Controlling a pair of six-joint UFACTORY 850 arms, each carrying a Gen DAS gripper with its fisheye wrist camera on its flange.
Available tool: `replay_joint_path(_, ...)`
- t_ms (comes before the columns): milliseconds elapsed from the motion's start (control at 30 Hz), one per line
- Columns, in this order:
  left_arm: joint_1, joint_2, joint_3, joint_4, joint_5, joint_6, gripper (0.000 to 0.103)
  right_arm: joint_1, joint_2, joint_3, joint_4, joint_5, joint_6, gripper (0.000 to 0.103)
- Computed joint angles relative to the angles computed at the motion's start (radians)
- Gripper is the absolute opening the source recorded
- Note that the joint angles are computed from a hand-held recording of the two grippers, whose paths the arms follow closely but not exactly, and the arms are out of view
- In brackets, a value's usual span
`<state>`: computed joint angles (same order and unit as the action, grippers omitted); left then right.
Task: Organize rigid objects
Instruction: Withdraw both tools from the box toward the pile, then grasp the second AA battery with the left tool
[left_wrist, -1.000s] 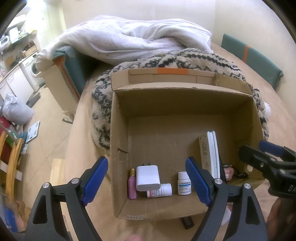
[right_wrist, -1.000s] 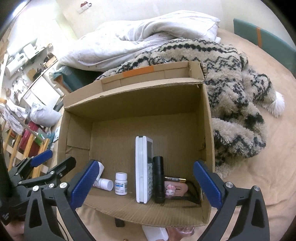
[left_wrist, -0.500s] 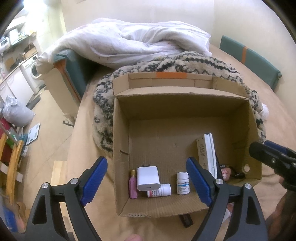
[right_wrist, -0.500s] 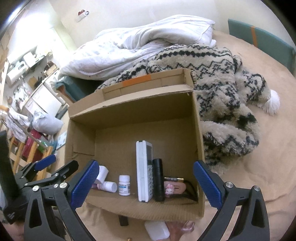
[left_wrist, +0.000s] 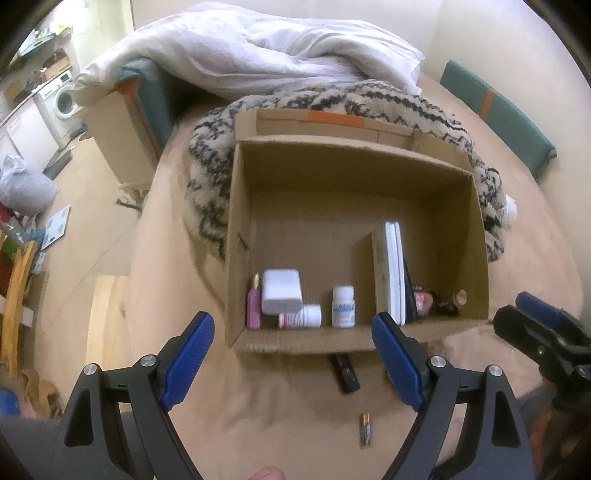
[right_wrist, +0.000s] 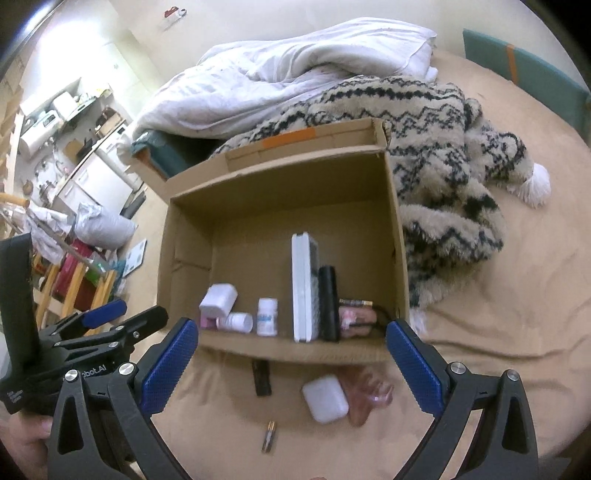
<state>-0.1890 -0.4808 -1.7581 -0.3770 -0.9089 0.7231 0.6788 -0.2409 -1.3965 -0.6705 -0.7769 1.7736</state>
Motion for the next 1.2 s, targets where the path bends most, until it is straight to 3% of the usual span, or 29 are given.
replay_joint_path(133,0.014,0.029,0.049,0.009,-0.008,-0.013,0.086,0.012,0.007,0.016,0.014,-0.005,0.014,0.103)
replay_joint_path(300,0.017,0.051,0.116,0.053,-0.017,-0.041,0.086,0.002,0.021,0.076,0.078,0.071,0.038,0.103)
replay_joint_path(367,0.02,0.058,0.14,0.051,-0.028,-0.043,0.086,-0.005,0.018,0.084,0.127,0.063,0.017,0.103)
replay_joint_path(533,-0.006,0.071,0.203,0.131,-0.026,-0.09,0.085,-0.025,0.036,0.125,0.172,0.093,0.037,0.103)
replay_joint_path(600,-0.012,0.069,0.221,0.147,-0.035,-0.101,0.082,-0.036,0.038,0.137,0.193,0.114,0.037,0.103)
replay_joint_path(667,-0.022,0.067,0.242,0.169,-0.042,-0.112,0.069,-0.043,0.037,0.141,0.209,0.123,0.036,0.103)
replay_joint_path(733,-0.037,0.07,0.27,0.185,-0.053,-0.114,0.064,-0.048,0.034,0.14,0.216,0.126,0.033,0.103)
replay_joint_path(933,-0.078,0.086,0.348,0.199,-0.068,-0.093,0.06,-0.061,0.047,0.166,0.234,0.171,0.05,0.103)
replay_joint_path(1200,-0.12,0.079,0.384,0.256,-0.053,-0.132,0.03,-0.07,0.069,0.205,0.239,0.218,0.106,0.103)
